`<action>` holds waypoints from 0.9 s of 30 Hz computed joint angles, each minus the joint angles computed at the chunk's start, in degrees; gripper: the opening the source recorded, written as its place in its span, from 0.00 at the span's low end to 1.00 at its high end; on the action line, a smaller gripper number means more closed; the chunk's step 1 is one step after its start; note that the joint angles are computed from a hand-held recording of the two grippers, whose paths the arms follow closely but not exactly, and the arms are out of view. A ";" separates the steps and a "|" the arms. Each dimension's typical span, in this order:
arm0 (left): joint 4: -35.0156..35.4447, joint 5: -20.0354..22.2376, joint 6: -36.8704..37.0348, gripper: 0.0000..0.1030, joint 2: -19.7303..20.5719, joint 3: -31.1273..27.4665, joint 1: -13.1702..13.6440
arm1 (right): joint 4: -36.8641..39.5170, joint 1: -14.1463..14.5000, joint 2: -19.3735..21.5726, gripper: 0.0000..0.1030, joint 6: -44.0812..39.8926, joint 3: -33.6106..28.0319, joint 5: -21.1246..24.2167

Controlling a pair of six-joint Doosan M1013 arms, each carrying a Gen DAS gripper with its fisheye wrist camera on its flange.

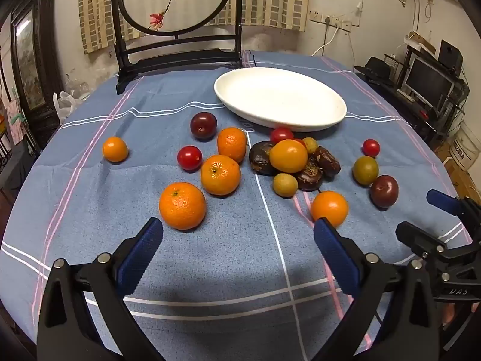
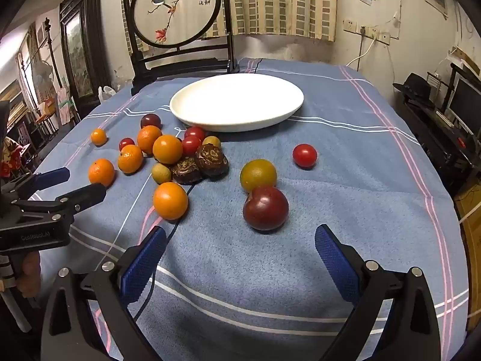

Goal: Organize fruits

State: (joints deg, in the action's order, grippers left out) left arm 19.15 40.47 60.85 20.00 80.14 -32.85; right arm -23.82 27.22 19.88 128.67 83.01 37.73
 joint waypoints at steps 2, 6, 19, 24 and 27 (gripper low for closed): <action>-0.35 0.51 0.09 0.96 0.11 -0.17 -0.01 | 0.08 -0.03 0.09 0.96 0.05 0.12 -0.35; -0.56 -0.25 0.03 0.96 -0.22 0.54 0.31 | -0.18 -0.01 0.35 0.96 0.21 0.28 -0.67; -2.04 0.92 1.03 0.96 0.25 -0.25 0.18 | 0.60 -0.09 0.43 0.96 -0.56 0.04 0.30; -2.23 0.94 1.03 0.96 0.26 -0.21 0.20 | 1.02 -0.04 0.57 0.96 -0.70 0.07 0.43; -2.85 1.23 1.19 0.96 0.37 -0.34 0.27 | 1.12 -0.04 0.66 0.96 -0.89 -0.02 0.39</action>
